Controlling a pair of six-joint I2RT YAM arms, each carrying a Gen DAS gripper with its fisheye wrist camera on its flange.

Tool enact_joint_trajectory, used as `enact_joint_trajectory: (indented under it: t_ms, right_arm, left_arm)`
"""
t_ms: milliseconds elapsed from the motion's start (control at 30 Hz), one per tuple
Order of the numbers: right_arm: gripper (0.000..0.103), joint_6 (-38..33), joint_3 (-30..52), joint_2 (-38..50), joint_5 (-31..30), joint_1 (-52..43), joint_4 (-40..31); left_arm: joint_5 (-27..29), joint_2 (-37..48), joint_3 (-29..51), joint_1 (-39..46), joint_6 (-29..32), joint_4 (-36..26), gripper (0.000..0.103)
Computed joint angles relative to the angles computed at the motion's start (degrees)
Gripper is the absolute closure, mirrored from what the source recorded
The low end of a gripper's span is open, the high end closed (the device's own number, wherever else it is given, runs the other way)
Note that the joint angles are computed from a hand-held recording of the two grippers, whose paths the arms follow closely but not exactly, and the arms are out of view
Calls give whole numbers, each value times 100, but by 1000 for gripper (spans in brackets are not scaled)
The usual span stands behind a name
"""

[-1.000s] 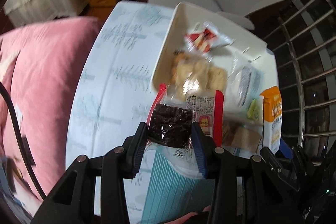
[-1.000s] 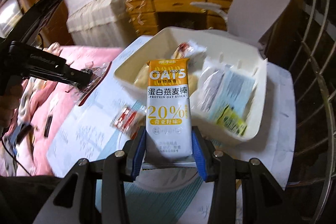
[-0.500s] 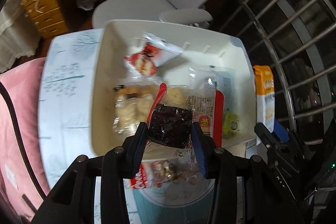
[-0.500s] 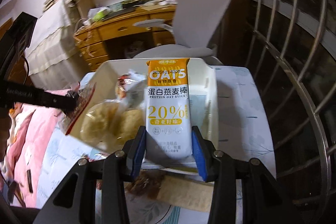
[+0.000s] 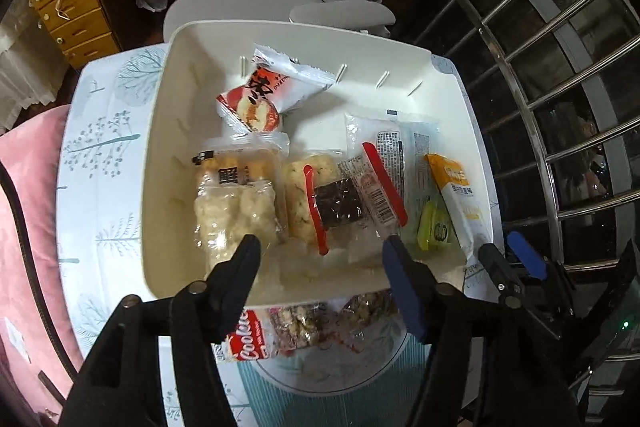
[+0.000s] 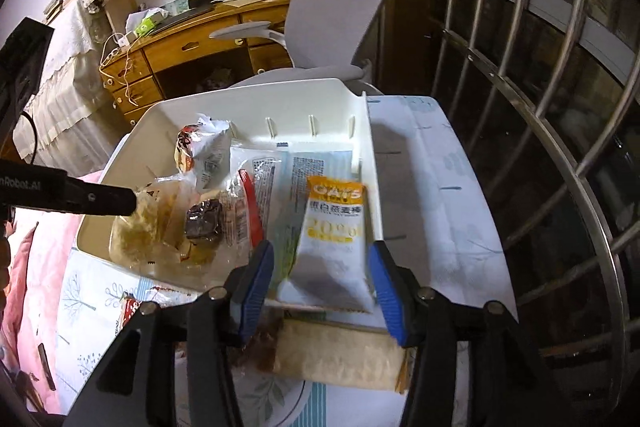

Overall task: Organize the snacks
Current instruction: 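Carry both packets into the white basket and open both grippers, then grasp the clear nut-snack bag with the left gripper while the right grasps the tan paper-wrapped biscuit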

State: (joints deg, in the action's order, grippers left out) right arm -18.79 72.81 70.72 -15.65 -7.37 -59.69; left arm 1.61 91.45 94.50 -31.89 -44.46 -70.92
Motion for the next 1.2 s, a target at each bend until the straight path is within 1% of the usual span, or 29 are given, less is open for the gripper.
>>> enact_joint_trajectory:
  t_ms: [67,133,200,333,433,500,633,733,867,967,1100,1200]
  right_arm:
    - [51,-53,158,-8,-106,-145,-206]
    - [48,-162,333,-7,-226,-308,-424]
    - [45,-302,517,-18,-345,-474,-650]
    - [41,-704,827,-72,-605,-885,-1130]
    - [38,-990,956,-89,-790,-1167,-1418]
    - [34,-1174,1003,-61,-954,-1381,-1622]
    - [32,-1407,816,-72,-1092,-1702,-1886]
    - [31,-1519,557,-102,-1063,-1878,-1944]
    - [27,-1758,102,-253,-1028,-2072,-1903]
    - [25,-1997,-237,-346,-977,-2141,-1767]
    - [24,-2277,-590,-324,-907,-2222,-1570]
    - [23,-2630,-842,-303,-854,-2251,-1254]
  left_arm:
    - [-46,-114,107,-60,-99,-198,38]
    - [-115,-219,194,-163,-249,-358,34]
    - [-204,-357,244,-292,-404,-482,33]
    - [-347,-606,247,-602,-798,-688,31]
    - [-460,-795,117,-864,-1139,-776,31]
    - [-526,-923,-32,-1060,-1411,-795,30]
    - [-563,-1126,-443,-1372,-1848,-688,30]
    - [-585,-1230,-812,-1592,-2146,-563,30]
    - [-449,-1314,-1381,-1742,-2462,-255,30]
    - [-439,-1230,-1629,-1794,-2579,-78,30]
    - [-648,-1063,-1915,-1824,-2643,240,29]
    - [-728,-861,-2021,-1780,-2615,434,29]
